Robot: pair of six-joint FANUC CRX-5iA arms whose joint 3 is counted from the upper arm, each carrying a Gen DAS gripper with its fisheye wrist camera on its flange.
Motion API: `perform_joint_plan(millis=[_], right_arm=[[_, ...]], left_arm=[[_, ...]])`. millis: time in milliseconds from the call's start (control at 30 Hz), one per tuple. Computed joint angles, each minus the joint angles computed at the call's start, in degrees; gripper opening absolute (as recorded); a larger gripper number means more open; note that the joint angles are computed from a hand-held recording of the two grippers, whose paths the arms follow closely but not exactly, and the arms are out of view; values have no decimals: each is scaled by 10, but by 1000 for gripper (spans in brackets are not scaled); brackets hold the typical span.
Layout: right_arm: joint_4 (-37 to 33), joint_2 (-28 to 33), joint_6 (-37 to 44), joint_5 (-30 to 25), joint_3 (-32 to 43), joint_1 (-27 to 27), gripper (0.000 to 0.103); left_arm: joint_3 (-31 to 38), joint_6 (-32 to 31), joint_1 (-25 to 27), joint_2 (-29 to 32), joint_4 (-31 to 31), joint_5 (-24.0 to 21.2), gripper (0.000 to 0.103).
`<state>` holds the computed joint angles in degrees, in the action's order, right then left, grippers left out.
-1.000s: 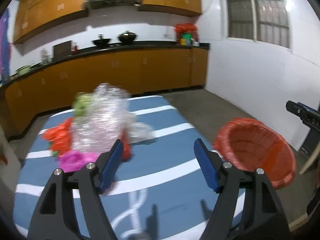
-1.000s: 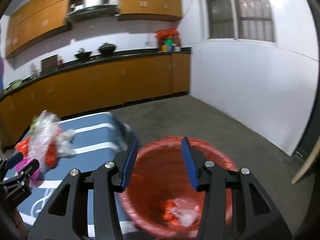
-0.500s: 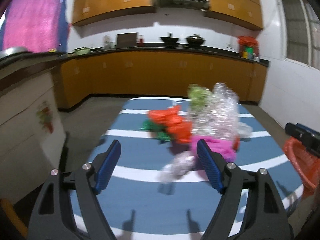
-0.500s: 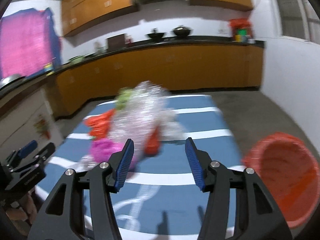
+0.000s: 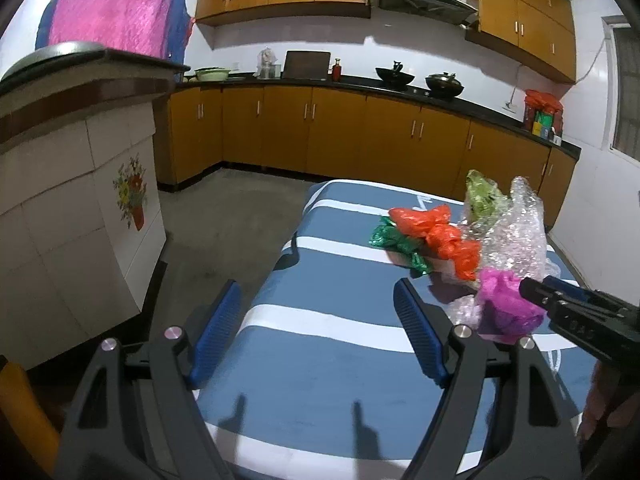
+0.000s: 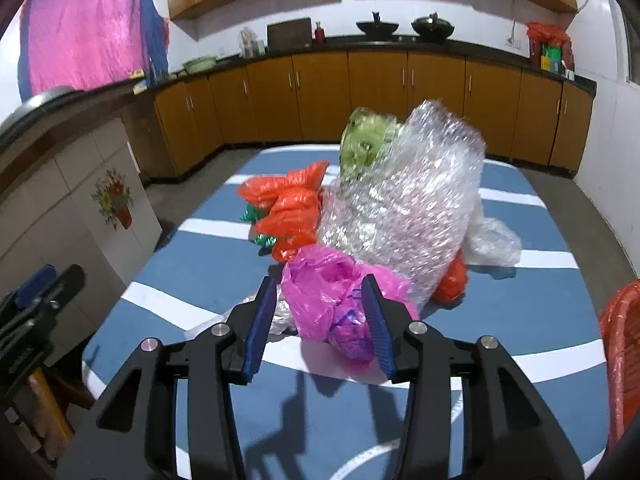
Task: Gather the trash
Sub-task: 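Return both tools to the table and grasp the pink bag with the right tool, then grasp the clear plastic sleeve with the left tool while the right tool holds the pink bag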
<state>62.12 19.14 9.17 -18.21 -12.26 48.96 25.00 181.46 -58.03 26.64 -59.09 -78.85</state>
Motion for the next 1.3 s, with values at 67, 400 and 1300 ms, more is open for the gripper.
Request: perform_joint_plan(millis=[67,400,1300], right_arm=[[-33,11,31,-17,16,8,39],[-127,23,120,-35,41,22,7],[253,-111,-283,1,-136,-99,5]], left_arm=[[-6,4,3,-3,3,5,77],[-7,-6,18,3,19,42,77],[138,-328,124,141,263,204,57]])
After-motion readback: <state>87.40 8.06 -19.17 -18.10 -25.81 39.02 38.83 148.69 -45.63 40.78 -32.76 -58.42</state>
